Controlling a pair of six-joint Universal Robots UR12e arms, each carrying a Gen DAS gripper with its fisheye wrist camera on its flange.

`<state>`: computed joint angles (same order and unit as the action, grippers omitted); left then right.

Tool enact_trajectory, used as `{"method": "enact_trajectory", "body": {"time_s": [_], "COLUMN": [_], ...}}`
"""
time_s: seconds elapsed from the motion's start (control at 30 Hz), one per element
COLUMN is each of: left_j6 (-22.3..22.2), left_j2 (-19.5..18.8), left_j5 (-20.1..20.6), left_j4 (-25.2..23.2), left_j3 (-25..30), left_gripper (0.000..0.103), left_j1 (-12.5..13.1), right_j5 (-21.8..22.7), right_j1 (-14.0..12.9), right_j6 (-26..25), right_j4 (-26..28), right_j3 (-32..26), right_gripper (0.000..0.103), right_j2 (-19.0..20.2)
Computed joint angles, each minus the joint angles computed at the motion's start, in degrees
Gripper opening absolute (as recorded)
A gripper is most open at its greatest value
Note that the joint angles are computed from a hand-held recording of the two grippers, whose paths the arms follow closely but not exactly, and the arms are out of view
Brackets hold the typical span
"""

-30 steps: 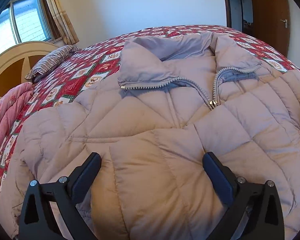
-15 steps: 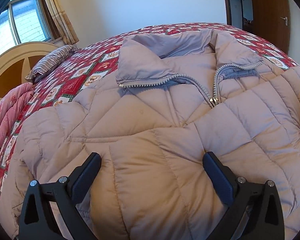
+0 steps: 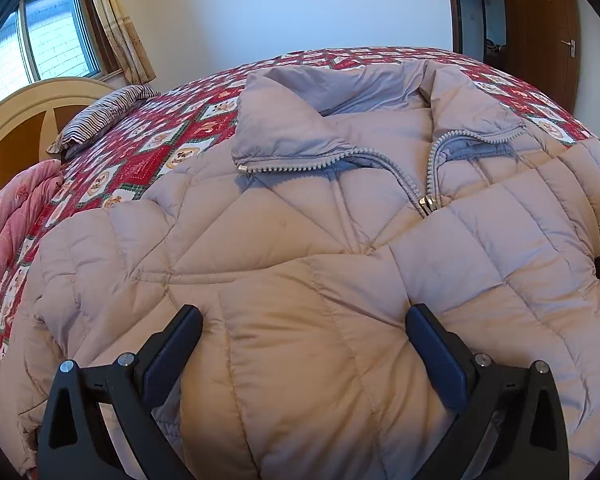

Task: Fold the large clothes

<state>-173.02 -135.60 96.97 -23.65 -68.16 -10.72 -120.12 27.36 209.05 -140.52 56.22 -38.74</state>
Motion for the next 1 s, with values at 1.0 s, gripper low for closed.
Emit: {"method": "enact_trajectory", "body": {"time_s": [1.0], "left_j6": [-5.7], "left_j2": [18.7], "left_j5": [10.8], "left_j4": [16.8], "left_j3": [-29.3], "left_gripper": [0.102], "left_j1": [18.2], "right_j5": [0.0], "right_j1": [5.8], "right_j6": [0.5], "right_j4": [-14.1], "right_j3": [15.3], "right_gripper": [0.094], "right_j2": [-9.8]}}
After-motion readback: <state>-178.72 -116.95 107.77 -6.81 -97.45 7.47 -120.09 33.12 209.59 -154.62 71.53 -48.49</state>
